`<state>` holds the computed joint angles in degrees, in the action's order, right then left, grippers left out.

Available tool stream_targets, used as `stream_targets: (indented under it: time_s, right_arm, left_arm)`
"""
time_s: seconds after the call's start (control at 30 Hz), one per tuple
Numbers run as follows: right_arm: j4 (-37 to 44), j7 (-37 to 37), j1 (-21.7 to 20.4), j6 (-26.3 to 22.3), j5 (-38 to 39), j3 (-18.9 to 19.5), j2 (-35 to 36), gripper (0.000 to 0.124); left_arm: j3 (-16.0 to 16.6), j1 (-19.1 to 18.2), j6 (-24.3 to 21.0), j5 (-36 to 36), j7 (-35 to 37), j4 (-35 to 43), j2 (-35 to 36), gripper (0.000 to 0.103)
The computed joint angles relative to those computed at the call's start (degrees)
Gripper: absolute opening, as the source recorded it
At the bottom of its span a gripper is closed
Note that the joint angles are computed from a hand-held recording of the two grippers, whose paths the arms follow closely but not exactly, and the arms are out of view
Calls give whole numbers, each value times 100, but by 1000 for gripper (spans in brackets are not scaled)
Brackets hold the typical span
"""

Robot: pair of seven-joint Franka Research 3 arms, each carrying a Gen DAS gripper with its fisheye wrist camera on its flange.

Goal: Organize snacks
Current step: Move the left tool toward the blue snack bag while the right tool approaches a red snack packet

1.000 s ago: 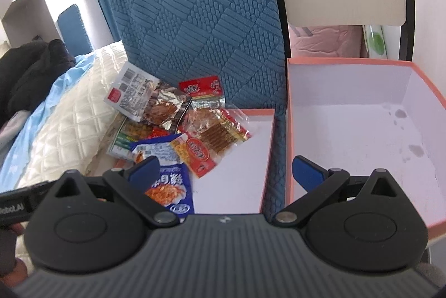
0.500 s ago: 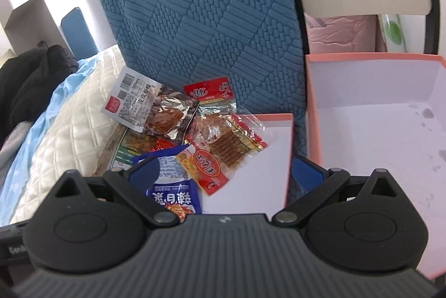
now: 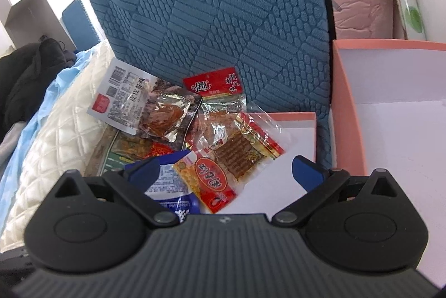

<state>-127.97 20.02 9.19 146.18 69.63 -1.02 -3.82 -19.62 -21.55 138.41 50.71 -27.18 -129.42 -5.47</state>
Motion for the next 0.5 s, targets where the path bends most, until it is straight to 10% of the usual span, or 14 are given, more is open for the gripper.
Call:
stream_targets:
  time_s: [0.5]
  right_arm:
    - [914,297,-7,-239,-602,265,903,103]
  left_arm:
    - [164,73,191,121,-239,36,321,102]
